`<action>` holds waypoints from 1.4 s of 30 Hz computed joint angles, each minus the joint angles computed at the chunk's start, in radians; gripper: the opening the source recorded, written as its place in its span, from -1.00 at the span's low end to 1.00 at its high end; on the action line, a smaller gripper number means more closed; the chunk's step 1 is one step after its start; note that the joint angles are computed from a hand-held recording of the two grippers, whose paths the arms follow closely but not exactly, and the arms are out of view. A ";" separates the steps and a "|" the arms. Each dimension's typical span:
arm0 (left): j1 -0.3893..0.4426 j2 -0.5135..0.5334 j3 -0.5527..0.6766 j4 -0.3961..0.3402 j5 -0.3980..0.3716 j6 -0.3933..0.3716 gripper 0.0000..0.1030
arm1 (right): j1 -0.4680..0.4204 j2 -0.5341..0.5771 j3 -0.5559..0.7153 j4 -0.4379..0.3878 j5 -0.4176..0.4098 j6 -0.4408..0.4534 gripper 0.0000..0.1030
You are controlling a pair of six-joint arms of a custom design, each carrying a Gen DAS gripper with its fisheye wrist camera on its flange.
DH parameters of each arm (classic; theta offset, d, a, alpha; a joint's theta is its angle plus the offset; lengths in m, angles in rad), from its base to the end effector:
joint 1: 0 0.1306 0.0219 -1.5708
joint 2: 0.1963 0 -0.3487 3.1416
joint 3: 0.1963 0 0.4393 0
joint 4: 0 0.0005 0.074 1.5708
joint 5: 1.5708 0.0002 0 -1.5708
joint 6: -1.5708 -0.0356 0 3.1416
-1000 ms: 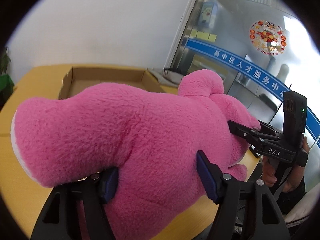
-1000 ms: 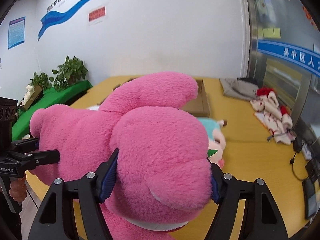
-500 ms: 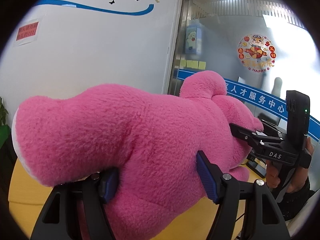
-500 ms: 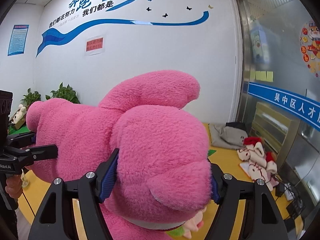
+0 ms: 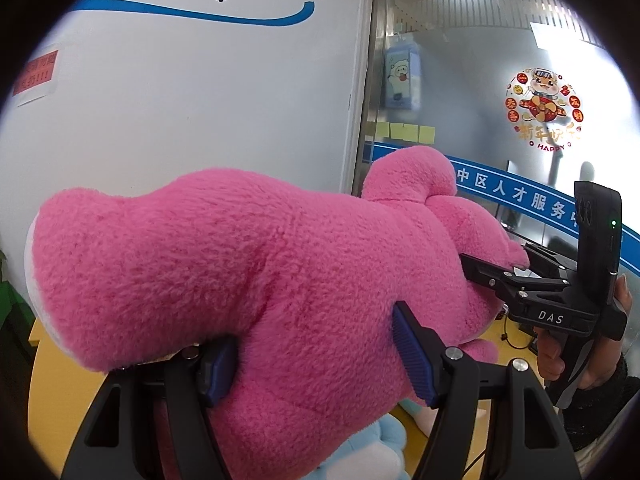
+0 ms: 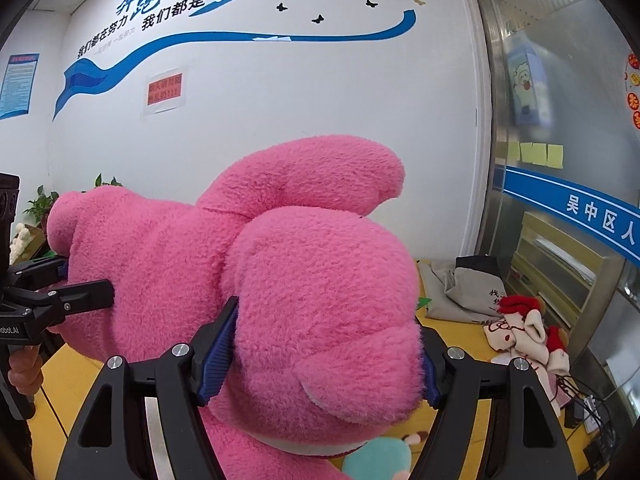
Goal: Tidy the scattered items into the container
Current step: 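Carry the pink plush over the cardboard box and lower it inside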
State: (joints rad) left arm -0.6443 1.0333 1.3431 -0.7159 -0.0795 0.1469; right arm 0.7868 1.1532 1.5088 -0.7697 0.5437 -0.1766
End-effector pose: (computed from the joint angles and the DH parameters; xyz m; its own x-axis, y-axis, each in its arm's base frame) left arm 0.3405 -0.2529 0.5497 -0.3915 0.1117 -0.9134 0.4884 0.8665 -0.1034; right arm 0.3331 0.3072 0.5815 -0.3274 -0.1154 -0.9378 -0.2174 0.9751 -0.0441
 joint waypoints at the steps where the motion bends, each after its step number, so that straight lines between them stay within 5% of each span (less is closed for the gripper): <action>1: 0.014 0.030 0.021 0.001 0.016 -0.006 0.35 | -0.019 0.021 0.015 0.007 -0.015 0.005 0.53; 14: 0.128 0.449 0.324 -0.072 0.140 0.014 0.35 | -0.252 0.424 0.335 -0.079 -0.294 -0.034 0.52; 27: 0.198 0.792 0.550 -0.238 0.235 0.102 0.34 | -0.358 0.854 0.742 -0.378 -0.436 -0.074 0.52; 31: 0.207 0.852 0.596 -0.317 0.221 0.121 0.35 | -0.377 0.954 0.840 -0.467 -0.485 -0.079 0.52; 42: 0.257 0.891 0.637 -0.280 0.221 0.152 0.36 | -0.376 1.073 1.034 -0.508 -0.468 -0.061 0.52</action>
